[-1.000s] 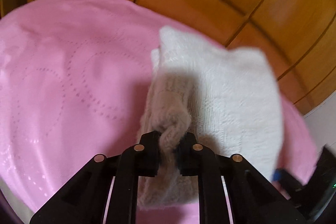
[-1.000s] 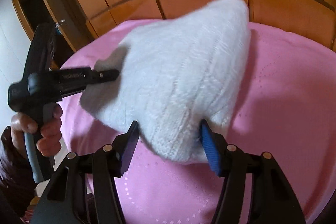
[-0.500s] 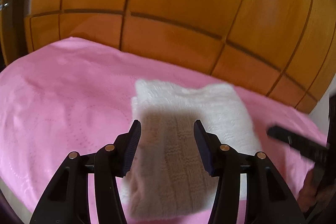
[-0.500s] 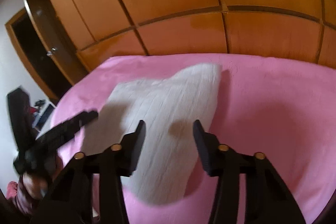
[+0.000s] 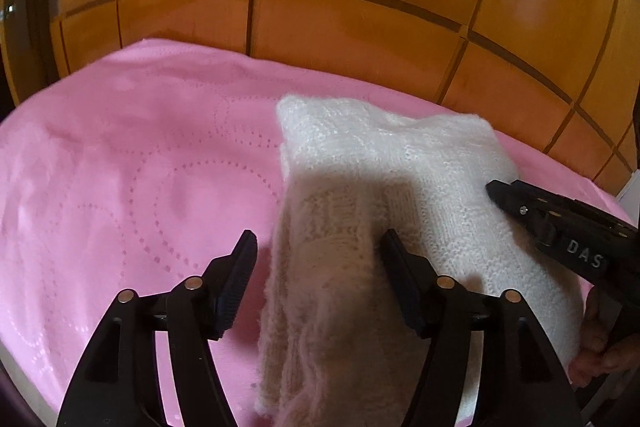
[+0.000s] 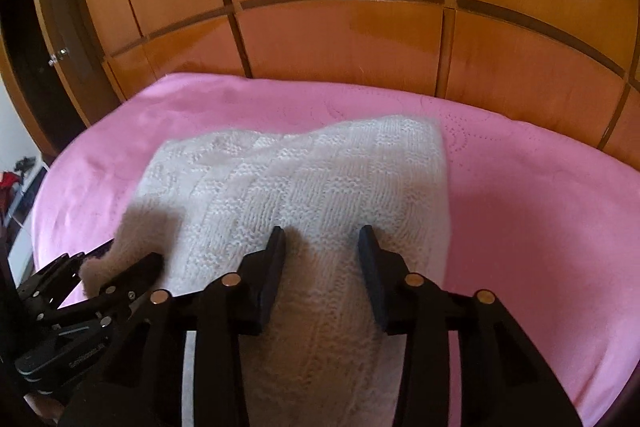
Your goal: Fold small clothes
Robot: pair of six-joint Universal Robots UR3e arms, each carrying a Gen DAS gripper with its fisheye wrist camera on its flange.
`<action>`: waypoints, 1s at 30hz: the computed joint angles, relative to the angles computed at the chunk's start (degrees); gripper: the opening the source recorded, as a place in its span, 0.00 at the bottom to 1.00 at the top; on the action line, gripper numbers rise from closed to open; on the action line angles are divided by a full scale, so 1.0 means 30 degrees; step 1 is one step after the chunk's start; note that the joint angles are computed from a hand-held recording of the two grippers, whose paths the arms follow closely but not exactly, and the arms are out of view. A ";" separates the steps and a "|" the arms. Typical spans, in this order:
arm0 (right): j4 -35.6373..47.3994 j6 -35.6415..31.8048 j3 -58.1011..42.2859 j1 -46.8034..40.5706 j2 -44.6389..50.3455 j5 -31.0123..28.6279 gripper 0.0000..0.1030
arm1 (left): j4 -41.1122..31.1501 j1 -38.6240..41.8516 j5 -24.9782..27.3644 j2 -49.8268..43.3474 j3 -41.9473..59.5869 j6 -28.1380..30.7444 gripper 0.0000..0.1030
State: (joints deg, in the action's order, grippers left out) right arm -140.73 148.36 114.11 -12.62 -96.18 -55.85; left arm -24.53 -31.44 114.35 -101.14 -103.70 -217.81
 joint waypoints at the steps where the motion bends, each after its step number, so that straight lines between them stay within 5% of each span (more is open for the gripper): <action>1: 0.0134 -0.0244 0.0111 -0.0247 -0.0082 0.0314 0.45 | -0.0160 -0.0184 0.0403 -0.0097 0.0129 -0.0075 0.69; 4: 0.2572 -0.1583 -0.0034 -0.1420 -0.0823 0.2263 0.70 | 0.0171 -0.0184 0.0406 0.0071 -0.0283 -0.0055 0.70; 10: 0.8283 -0.4765 -0.0313 -0.4209 -0.2308 0.4803 0.87 | 0.1478 0.0788 -0.0828 0.0842 -0.1919 0.0369 0.73; 18: 1.7668 -0.8140 -0.5790 -0.6073 0.3395 0.6367 0.88 | 0.3334 0.3164 -0.4213 0.2008 -0.4531 0.2057 0.82; 28: 2.1895 -0.9522 -1.1115 -0.3991 0.8388 0.6962 0.87 | 0.7895 0.6550 -0.9592 0.2689 -0.8423 0.2663 0.82; 30: 2.0848 -0.8910 -1.0664 -0.3457 0.8162 0.6757 0.82 | 0.8439 0.6560 -0.9822 0.2682 -0.8714 0.2529 0.77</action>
